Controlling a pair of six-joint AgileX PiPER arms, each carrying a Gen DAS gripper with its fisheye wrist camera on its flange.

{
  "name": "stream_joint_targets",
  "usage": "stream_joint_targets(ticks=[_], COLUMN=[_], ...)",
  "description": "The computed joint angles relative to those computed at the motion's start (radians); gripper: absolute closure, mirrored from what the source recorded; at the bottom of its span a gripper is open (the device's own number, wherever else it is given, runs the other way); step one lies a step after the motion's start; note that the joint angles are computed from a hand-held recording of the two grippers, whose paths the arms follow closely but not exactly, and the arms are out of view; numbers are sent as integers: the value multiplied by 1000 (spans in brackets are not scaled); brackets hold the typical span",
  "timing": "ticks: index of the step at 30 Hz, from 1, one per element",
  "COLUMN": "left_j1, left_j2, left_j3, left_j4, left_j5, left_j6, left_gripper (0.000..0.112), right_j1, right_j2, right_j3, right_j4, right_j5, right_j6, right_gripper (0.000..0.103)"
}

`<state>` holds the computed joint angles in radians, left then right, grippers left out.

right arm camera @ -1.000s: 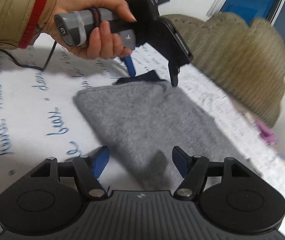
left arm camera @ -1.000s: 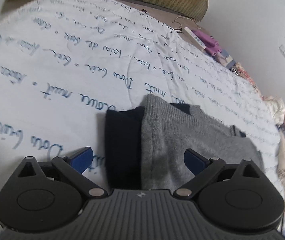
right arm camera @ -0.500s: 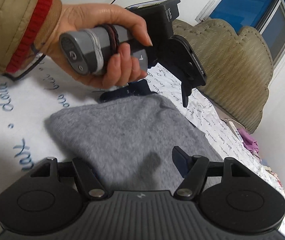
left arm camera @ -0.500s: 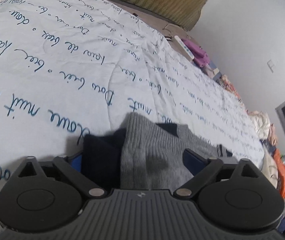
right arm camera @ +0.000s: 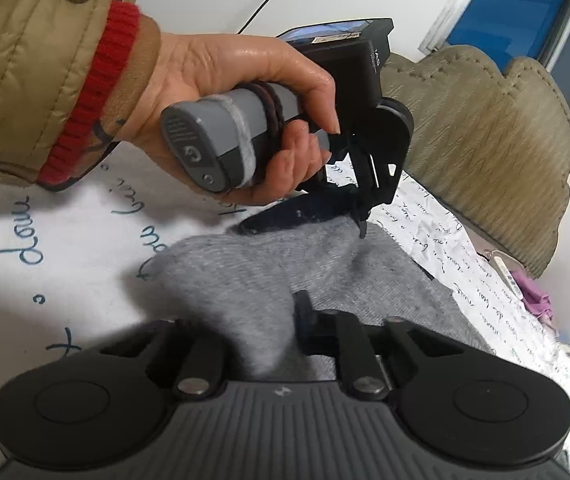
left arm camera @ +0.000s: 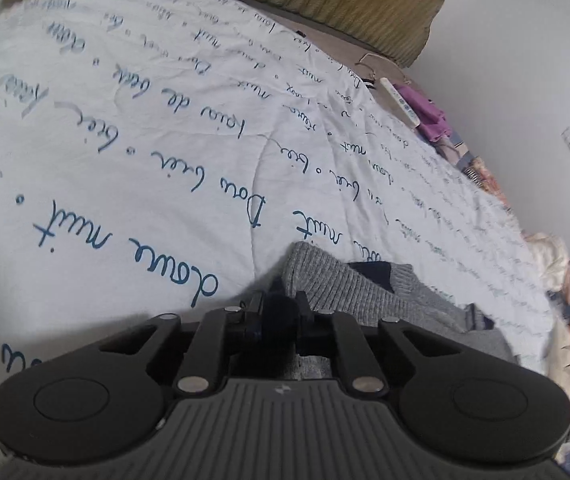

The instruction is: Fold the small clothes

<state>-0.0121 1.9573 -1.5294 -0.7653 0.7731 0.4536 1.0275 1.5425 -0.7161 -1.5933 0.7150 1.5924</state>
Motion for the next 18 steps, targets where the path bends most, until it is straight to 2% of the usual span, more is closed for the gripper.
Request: stream_joint_targets(ticks=[5,9,13,18], left_j1=[-109,-180,-237,-295], left_j2=[-69,-114,-154,-179], left_j3=[11,5,-10,-60], left_j4=[269,462,604,706], left_j5=[-94,-127,-121,-79], left_j6=[-157,-297,-416,-540], left_gripper=[100,100,100,100], right_j1=[-17,-22,-20,8], right_j2=[-74,-155,-249,-357], right_j3=[58,106,162,213], right_j4=[-79,-114,-117,-81], right_j5=[-33,-33,-10,40], right_j6=[116,195,231,212], right_gripper=[95,96,96,96])
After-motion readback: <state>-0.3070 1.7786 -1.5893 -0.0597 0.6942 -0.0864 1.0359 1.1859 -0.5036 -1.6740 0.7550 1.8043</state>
